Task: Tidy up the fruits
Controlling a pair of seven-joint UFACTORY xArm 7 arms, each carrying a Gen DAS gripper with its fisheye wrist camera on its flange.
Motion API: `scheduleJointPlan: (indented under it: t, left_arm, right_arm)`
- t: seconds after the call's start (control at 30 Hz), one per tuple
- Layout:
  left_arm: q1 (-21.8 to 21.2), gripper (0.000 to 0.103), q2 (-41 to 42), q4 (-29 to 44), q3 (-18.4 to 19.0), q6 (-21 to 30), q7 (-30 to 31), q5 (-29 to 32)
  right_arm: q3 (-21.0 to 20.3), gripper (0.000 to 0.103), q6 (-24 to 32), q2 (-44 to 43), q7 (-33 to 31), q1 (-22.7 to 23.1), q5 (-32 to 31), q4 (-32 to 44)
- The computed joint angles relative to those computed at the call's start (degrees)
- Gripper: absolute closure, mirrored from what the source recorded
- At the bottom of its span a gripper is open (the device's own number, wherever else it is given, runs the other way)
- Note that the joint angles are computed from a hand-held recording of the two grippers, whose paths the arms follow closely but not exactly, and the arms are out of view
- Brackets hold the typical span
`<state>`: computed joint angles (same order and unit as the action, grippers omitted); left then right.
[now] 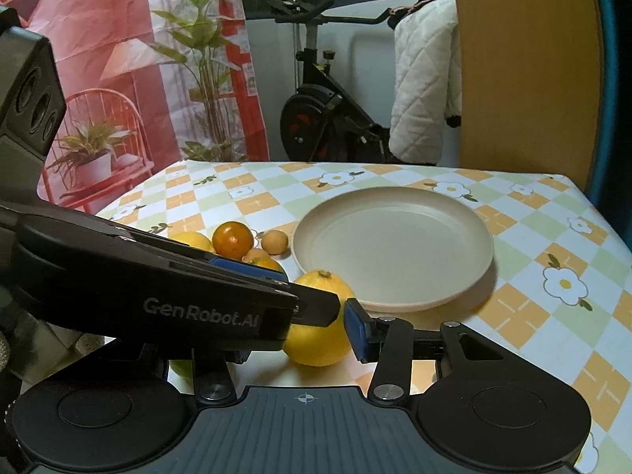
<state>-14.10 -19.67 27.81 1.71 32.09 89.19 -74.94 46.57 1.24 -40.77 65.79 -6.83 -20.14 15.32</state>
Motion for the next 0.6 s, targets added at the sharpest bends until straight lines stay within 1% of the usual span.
scheduleJointPlan:
  t: [0.33, 0.4, 0.6]
  left_arm:
    - [0.5, 0.059, 0.9, 0.0, 0.1, 0.0, -0.5, 0.4]
    - [0.7, 0.056, 1.1, 0.0, 0.2, 0.2, -0.7, 0.8]
    - [1.9, 0.054, 1.9, 0.4, 1.0, 2.6, -2.0, 2.8]
  right_arm:
    - [-0.7, 0.06, 0.4, 1.3, 1.1, 1.2, 0.2, -0.3]
    - [-0.7, 0.06, 0.3, 1.6, 1.3, 1.3, 0.2, -0.4]
    - [-1.2, 0.06, 0.6, 1.9, 1.7, 2.2, 0.3, -0.5]
